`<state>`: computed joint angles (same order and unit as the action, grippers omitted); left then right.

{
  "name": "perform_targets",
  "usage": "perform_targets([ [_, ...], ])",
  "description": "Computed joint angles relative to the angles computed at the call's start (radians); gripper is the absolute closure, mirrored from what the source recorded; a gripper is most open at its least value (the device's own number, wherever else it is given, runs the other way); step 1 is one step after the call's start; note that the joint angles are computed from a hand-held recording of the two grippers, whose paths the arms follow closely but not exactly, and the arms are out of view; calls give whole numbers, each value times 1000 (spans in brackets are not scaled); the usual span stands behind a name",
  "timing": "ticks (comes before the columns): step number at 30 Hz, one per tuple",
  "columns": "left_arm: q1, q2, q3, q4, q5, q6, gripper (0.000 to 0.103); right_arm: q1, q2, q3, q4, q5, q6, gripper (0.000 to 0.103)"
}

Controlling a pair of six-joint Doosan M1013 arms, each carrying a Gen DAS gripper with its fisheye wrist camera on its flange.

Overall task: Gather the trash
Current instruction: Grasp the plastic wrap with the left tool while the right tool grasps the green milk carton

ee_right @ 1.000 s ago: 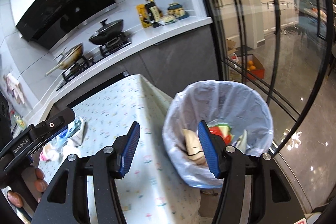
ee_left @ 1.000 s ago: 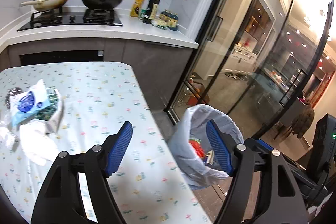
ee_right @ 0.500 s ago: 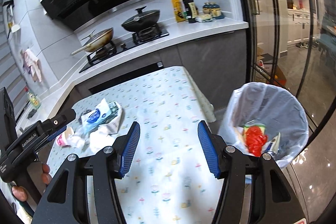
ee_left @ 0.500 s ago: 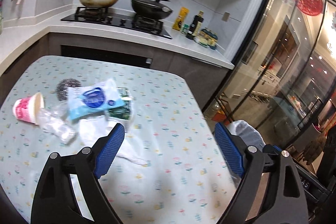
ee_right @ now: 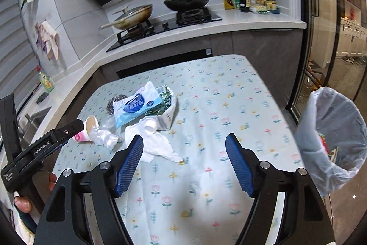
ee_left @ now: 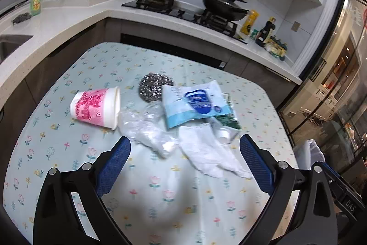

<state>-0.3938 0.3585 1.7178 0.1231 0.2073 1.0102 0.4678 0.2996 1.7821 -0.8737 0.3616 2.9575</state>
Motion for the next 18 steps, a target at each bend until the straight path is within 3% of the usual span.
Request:
perform_targets([
  [2, 15, 11, -5, -32, 13, 26, 11, 6, 33, -29, 28, 16, -19, 29],
  [10, 34, 83, -76, 50, 113, -62, 11, 7, 165, -161, 250, 49, -229, 29],
  [13, 34, 114, -114, 34, 156, -53, 12, 10, 208, -213, 262, 73, -264, 29],
  [18, 26, 156, -160, 129, 212, -137, 13, 4, 259, -274, 269, 101, -284, 29],
])
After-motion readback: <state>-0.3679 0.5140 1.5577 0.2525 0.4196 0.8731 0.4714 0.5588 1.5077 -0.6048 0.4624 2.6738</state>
